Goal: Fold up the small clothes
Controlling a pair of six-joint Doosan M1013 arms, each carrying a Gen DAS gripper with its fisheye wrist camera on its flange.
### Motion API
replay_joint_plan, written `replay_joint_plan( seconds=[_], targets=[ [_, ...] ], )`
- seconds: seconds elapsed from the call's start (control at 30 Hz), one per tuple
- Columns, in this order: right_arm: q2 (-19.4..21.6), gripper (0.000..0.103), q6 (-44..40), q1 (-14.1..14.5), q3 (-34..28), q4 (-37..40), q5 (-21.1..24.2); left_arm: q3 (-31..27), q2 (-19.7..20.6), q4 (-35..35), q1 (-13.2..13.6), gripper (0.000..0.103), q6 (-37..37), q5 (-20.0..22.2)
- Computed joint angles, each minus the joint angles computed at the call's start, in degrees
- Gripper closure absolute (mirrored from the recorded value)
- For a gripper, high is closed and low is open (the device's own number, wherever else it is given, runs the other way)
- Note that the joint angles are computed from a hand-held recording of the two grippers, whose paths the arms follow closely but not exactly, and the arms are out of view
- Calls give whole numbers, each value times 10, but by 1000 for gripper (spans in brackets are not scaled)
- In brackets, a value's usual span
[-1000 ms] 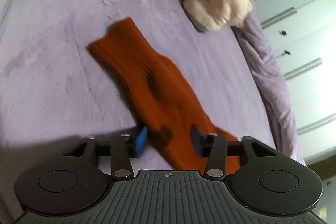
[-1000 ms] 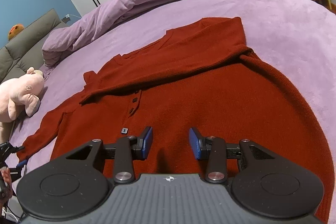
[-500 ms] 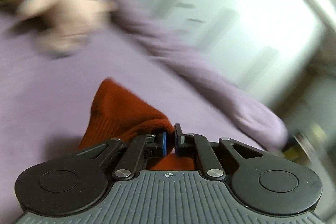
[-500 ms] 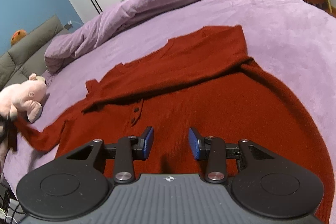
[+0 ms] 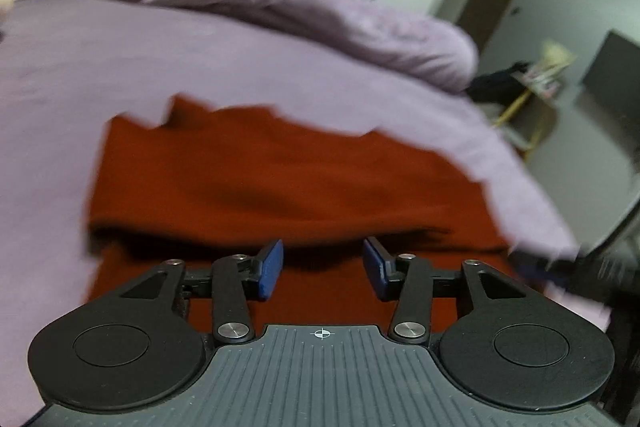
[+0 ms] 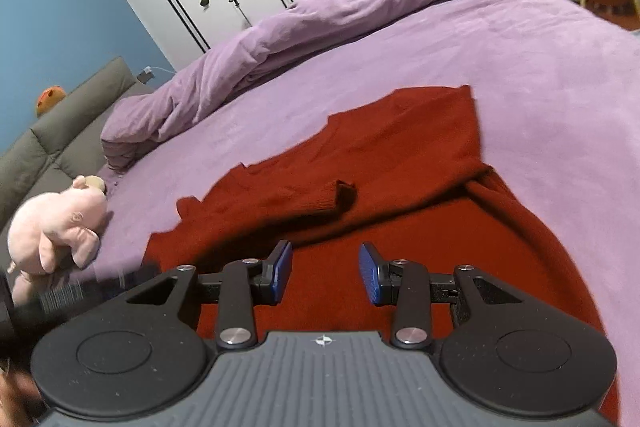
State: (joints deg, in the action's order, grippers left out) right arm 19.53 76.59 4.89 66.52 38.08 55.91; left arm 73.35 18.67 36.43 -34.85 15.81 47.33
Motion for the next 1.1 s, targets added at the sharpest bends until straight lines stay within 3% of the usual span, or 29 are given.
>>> replay_joint_plan(
  seconds=[0.07, 0.27, 0.43, 0.47, 0.53, 0.57, 0.7, 0.8, 0.87, 0.93, 1.0, 1.1],
  targets=[
    [25, 65, 3, 5, -30, -5, 11, 3, -3, -4, 3, 49, -9, 32],
    [103, 56, 104, 14, -126, -19, 68, 26, -20, -8, 16, 44, -42, 52],
    [143, 57, 152, 17, -166, 5, 122, 13, -15, -19, 18, 44, 6, 99],
    [147, 59, 147, 20, -172, 5, 126, 5, -11, -22, 19, 44, 19, 117],
    [150, 76, 122, 27, -184, -8, 129, -4, -8, -12, 19, 44, 33, 142],
    [150, 95, 100, 30, -188, -11, 124, -6, -7, -5, 20, 44, 34, 147],
    [131, 98, -18, 35, -177, 4, 49, -22, 2, 0, 25, 44, 46, 174],
    [94, 98, -88, 38, -128, -9, -86, -34, 12, -8, 28, 44, 69, 180],
    [78, 98, -78, 50, -100, -119, -176, -41, 19, -19, 31, 44, 88, 181],
    [81, 98, -64, 53, -100, -203, -180, -51, 27, -31, 34, 44, 103, 183],
    [94, 97, -67, 48, -115, -217, -131, -61, 34, -40, 36, 44, 112, 185],
    [102, 91, -32, 41, -120, -234, -97, -69, 40, -46, 38, 44, 129, 182]
  ],
)
